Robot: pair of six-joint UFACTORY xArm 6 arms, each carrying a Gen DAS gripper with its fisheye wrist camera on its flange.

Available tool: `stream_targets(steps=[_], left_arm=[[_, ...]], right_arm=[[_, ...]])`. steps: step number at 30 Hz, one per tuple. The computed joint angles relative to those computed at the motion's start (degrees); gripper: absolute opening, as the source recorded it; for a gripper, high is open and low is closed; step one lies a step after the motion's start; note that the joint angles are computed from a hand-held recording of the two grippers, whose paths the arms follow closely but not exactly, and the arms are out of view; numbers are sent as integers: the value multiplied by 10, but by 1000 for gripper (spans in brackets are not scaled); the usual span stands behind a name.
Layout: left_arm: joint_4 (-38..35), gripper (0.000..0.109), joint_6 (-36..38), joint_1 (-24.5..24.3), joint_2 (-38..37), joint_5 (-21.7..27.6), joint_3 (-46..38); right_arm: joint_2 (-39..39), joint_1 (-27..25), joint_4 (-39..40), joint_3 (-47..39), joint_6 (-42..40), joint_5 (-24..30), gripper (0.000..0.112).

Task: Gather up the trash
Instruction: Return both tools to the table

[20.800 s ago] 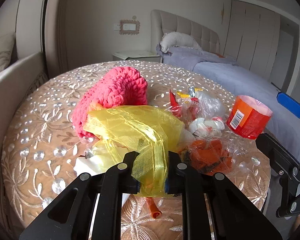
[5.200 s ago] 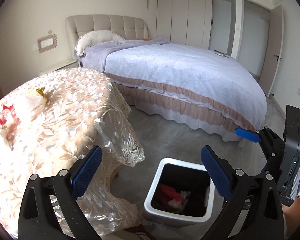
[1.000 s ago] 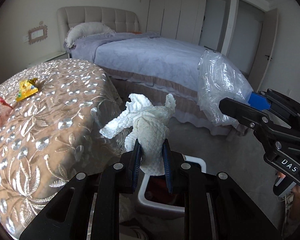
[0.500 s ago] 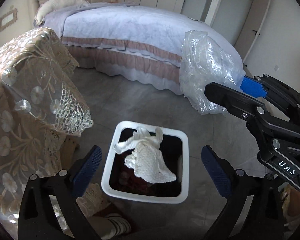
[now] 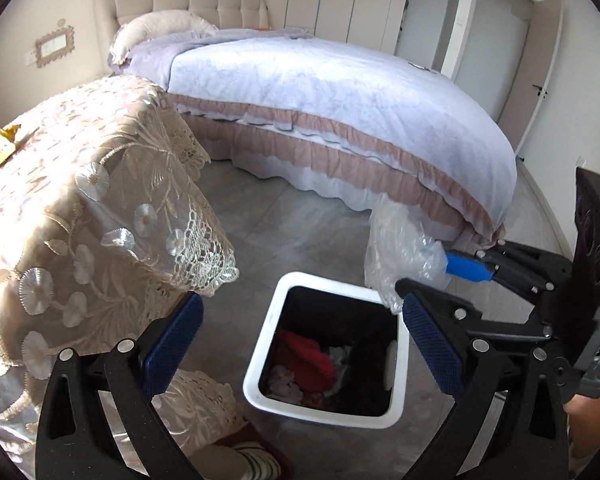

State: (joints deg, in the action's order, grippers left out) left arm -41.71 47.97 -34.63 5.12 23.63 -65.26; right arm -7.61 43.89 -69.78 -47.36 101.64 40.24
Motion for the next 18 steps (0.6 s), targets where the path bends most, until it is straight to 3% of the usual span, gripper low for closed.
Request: stream_targets(steps=[1,2,3,6,9,18], left_arm=[[-8,98,5,1,-2,-2,1],[-16,98,11,3,-4,-1,0],[-21,98,13,4,-7,0,0],[-47,98,35,5,-14,-10,2],[-68,98,55,12,-22,-12,2],[-95,98,83,40,-60,-51,17]], right_arm=[[10,-10,22,-3,-22,-24,74],[22,-17,50,-8,-49,-43,94],[34,-18,68,-14,-68,-45,99],[65,-7,122,-38,-130,-8,99],[59,-7,123,-41,-135,-6,99],[24,10,-44,-92,-61,38,99]])
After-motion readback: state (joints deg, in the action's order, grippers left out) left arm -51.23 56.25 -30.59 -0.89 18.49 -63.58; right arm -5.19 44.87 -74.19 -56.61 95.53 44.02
